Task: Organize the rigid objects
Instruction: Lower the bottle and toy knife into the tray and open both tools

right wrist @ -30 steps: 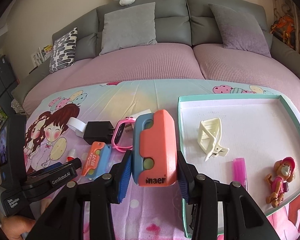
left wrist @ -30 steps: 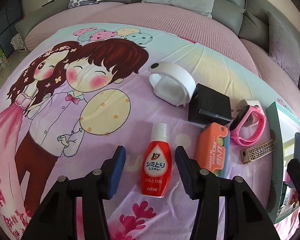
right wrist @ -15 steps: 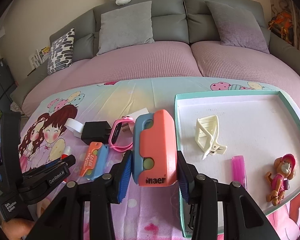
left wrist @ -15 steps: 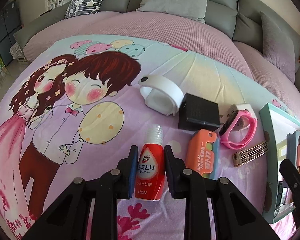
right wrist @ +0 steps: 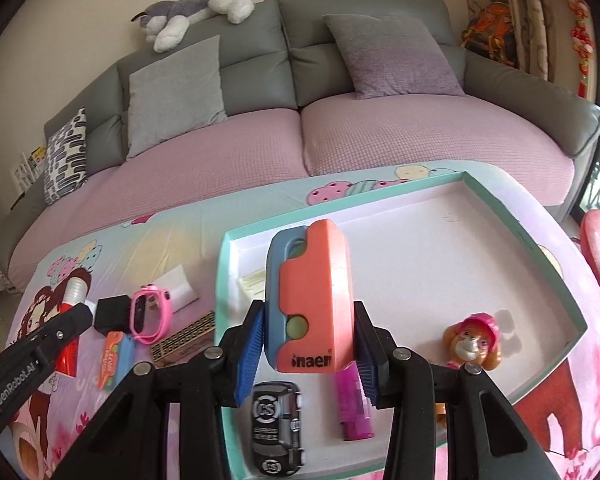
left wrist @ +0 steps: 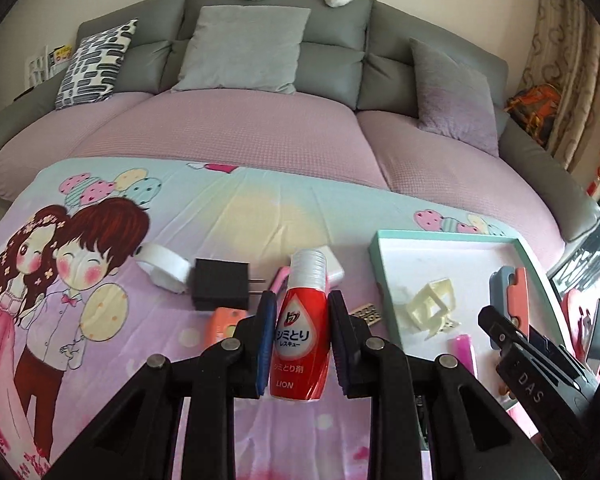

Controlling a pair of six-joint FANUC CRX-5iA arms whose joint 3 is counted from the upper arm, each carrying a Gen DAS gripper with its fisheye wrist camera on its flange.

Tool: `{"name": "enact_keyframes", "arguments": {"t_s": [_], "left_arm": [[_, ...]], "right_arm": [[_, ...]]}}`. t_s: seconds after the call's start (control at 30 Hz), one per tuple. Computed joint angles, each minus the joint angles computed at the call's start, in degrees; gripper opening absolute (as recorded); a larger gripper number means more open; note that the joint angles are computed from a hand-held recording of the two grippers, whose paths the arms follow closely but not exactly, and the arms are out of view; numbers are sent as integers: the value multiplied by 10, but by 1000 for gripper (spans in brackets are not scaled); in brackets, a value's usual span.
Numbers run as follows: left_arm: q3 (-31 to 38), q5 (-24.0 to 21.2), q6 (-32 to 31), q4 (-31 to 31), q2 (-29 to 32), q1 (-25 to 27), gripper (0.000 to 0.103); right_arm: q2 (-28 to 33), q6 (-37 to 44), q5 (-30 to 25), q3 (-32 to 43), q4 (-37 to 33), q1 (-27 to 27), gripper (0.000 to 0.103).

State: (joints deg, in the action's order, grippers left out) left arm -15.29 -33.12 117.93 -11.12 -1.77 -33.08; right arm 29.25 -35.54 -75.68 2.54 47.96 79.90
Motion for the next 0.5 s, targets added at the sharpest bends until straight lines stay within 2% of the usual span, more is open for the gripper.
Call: {"name": "enact_keyframes", "arguments": {"t_s": [0.2,0.37,0.5], "left_arm": [[30,10,-57,22,37,-48,27],[44,30,-93,36,60,-79,27],[47,45,-136,69,83,-95,27]], "right_arm": [[-55,-114,-47,-75,-30,16,44],[-48,-130,-147,-55,-87,26,44],[-51,-146,-175,-57,-117,27,44]]}}
